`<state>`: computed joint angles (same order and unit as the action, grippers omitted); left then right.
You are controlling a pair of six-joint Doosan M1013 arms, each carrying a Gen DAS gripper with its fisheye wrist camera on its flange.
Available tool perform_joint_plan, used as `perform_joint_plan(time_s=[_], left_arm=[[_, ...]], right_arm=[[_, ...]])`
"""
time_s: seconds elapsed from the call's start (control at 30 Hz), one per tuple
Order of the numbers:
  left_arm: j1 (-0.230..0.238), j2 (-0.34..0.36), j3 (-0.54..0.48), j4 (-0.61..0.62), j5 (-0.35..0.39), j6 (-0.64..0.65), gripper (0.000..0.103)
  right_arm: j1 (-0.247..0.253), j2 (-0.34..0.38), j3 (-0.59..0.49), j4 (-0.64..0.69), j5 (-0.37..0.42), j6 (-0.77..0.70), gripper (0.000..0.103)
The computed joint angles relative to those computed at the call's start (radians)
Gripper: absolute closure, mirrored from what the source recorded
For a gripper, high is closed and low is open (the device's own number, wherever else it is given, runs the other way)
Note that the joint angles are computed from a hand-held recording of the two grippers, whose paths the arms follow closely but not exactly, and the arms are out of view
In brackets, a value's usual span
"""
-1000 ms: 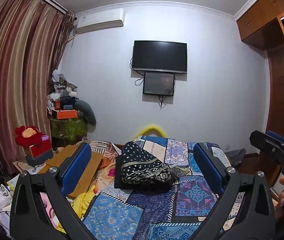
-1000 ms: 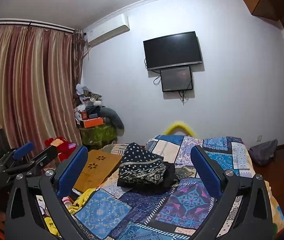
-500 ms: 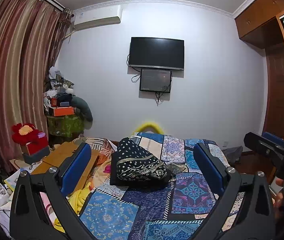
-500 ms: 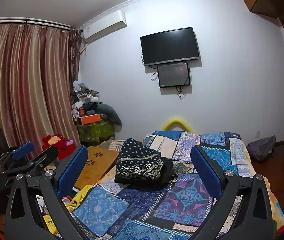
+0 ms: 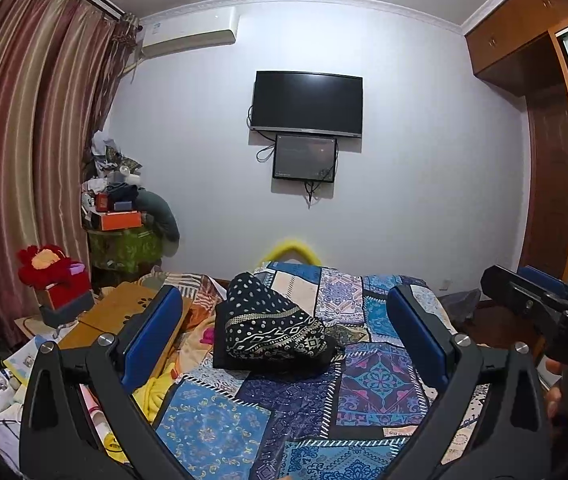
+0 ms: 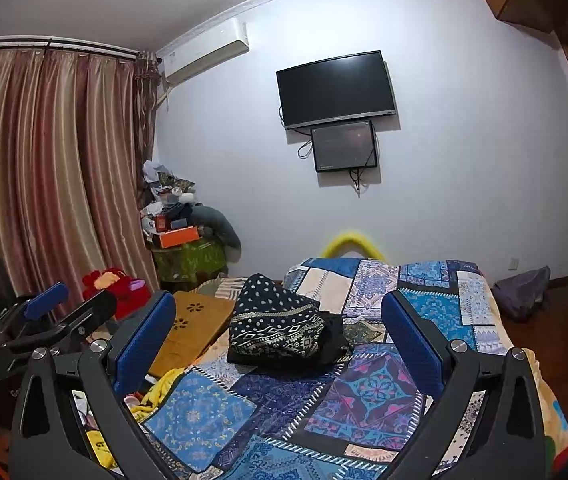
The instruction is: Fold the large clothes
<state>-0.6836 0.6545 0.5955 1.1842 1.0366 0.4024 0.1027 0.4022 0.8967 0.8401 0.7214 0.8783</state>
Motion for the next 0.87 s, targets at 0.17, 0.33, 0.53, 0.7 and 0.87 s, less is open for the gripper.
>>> perform_joint_plan(time_s=[0.17, 0.33, 0.53, 0.7, 0.87], left_arm=[[0.005, -0.008, 0.01, -0.03, -0.027, 0.006, 0.001], [0.006, -0.016, 0.023, -0.032, -0.041, -0.008, 0.001], [0.008, -0.019, 0.029, -0.033, -0.041, -0.039, 0.001], [0.011, -0.021, 0.032, -0.043, -0.04, -0.042, 0.001], [0.011, -0.026, 0.041, -0.045, -0.043, -0.043, 0.001]], right_arm=[[-0.002, 0.0, 0.001, -0.002, -0.003, 0.003, 0.001], [0.002, 0.0, 0.001, -0.017, -0.009, 0.009, 0.001], [0.005, 0.001, -0.001, -0.029, -0.013, 0.015, 0.001], [0.007, 0.003, 0.0, -0.044, -0.023, 0.027, 0.001], [0.008, 0.0, 0.007, -0.051, -0.024, 0.03, 0.001]])
